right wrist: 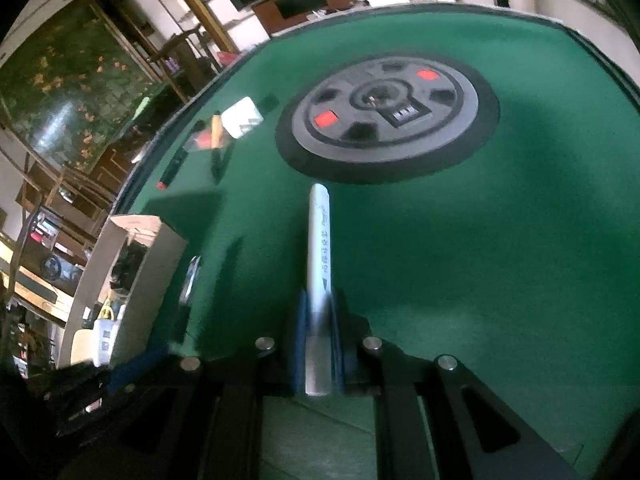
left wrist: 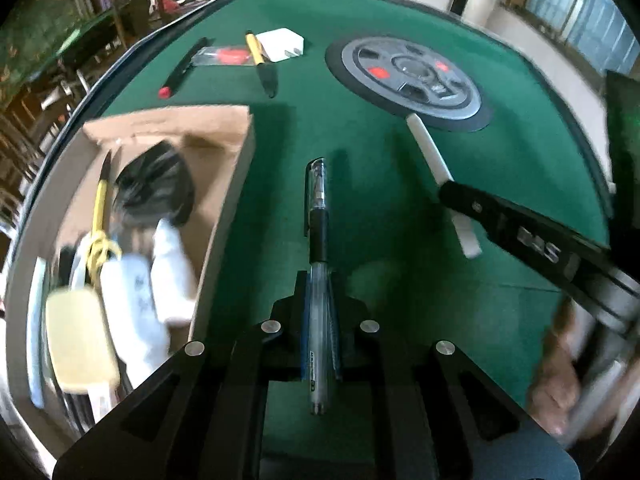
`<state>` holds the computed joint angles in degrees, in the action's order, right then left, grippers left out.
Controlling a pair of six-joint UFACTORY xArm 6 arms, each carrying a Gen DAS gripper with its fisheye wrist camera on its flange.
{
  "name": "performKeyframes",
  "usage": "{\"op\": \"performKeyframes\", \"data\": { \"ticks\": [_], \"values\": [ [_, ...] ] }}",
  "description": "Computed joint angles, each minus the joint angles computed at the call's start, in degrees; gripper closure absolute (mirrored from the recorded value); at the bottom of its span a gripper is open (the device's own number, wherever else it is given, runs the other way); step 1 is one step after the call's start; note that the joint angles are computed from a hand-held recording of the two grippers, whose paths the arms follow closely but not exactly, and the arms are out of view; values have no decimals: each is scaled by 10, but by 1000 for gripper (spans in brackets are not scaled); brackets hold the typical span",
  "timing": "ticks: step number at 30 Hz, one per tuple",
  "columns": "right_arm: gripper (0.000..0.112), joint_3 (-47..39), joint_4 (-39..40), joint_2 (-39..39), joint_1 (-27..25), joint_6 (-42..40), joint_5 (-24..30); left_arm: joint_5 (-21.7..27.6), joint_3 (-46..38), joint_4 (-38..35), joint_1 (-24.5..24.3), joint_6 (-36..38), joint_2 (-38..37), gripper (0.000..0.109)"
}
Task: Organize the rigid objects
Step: 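Grasp the white marker with the right tool while the left tool grasps the clear black pen, then carry the white marker and clear pen into the tray and open both tools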
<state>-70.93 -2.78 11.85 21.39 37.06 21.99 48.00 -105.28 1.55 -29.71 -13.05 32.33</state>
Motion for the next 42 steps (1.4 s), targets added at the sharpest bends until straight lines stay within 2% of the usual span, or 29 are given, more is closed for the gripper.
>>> {"op": "performKeyframes", "data": {
  "ticks": [6,8,11,16,21,26,30,37,42],
  "values": [
    [102,-15,-222,1,13,133,0,-85,152,-49,19,-5,-120,101],
    [102,-17,-261,1,17,157,-3,-111,194,-54,26,-6,-159,101],
    [102,-29,-341,3,30,210,19,-135,242,-60,39,-2,-209,101],
    [102,-39,-304,-7,63,186,36,-156,307,-86,72,13,-277,101],
    [102,-29,-182,-21,105,105,-19,-167,354,-104,116,12,-320,101],
    [102,-64,-85,7,136,26,-42,-172,376,-122,153,22,-342,101],
    [102,-119,-53,51,150,-6,-21,-166,366,-150,174,60,-330,101],
    [102,-218,32,129,157,-72,29,-121,279,-198,204,130,-241,101],
    [102,-297,25,182,157,-72,77,-101,232,-198,212,146,-189,101]
  ]
}}
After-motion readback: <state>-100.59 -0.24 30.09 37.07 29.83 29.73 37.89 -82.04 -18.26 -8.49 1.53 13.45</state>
